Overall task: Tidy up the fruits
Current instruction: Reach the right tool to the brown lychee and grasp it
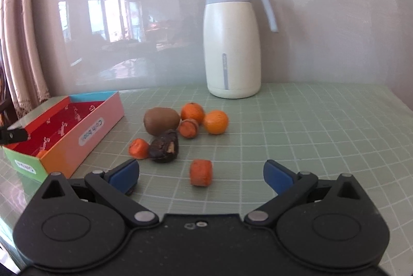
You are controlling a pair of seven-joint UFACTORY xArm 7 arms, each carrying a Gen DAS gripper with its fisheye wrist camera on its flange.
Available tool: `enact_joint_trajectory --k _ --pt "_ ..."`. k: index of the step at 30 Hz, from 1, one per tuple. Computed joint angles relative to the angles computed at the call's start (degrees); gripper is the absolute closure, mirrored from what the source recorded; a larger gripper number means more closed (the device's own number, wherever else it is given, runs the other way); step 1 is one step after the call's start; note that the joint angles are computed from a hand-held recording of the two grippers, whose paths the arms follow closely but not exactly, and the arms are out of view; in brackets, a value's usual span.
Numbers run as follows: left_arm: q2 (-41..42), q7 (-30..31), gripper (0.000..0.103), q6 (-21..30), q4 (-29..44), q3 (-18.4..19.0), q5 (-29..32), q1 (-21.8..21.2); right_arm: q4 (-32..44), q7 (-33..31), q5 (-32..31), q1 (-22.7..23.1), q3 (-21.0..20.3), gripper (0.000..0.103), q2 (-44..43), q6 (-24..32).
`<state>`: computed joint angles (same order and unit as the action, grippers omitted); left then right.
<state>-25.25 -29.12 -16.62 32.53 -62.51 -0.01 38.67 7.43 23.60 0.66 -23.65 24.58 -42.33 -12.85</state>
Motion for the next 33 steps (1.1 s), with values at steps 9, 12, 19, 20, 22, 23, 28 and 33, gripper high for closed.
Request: enact_joint_trajectory --k 9,12,19,20,22,23,28,33 --pt "1.1 1.4 0.000 -0.6 -1.3 3.9 -1.4 -1.9 3.0 -0.2 -1.4 -1.5 4.7 0.000 2.9 1.6" --pt "1.5 2.6 0.000 -1.1 -1.8 5.1 -2.5 -2.8 4.0 -0.2 -2.1 -2.5 6.6 0.000 4.2 0.8" --pt "2.8 5.6 0.000 -1.7 -2.3 7.2 -5.5 -4.7 7.4 -0.7 -4.0 -4.2 9.9 0.007 7.5 2.3" --pt "3.0 6.1 0.000 -1.8 -2.3 7.4 -6.0 -5.0 7.9 -0.9 -4.3 -4.5 10.5 0.008 7.9 2.5" --pt "3.5 7.1 0.000 -2.1 -2.4 8.0 -7.0 -5.6 9.1 -1.3 -5.1 -5.2 11.5 0.018 9.2 3.7" --pt "3.9 7.7 0.000 -2.1 -2.3 8.6 -7.3 -6.1 9.9 -1.4 -5.6 -5.0 11.4 0.021 10.2 4.4" --pt "4.7 10.3 0.000 -2.2 -2.4 10.0 -9.9 -7.8 12.6 -0.9 -7.9 -6.1 12.9 0.031 13.6 5.6" --pt "5.8 13.1 0.000 -2.4 -2.7 12.7 -12.2 -10.4 14.7 2.0 -10.0 -9.0 15.9 0.043 15.5 7.3"
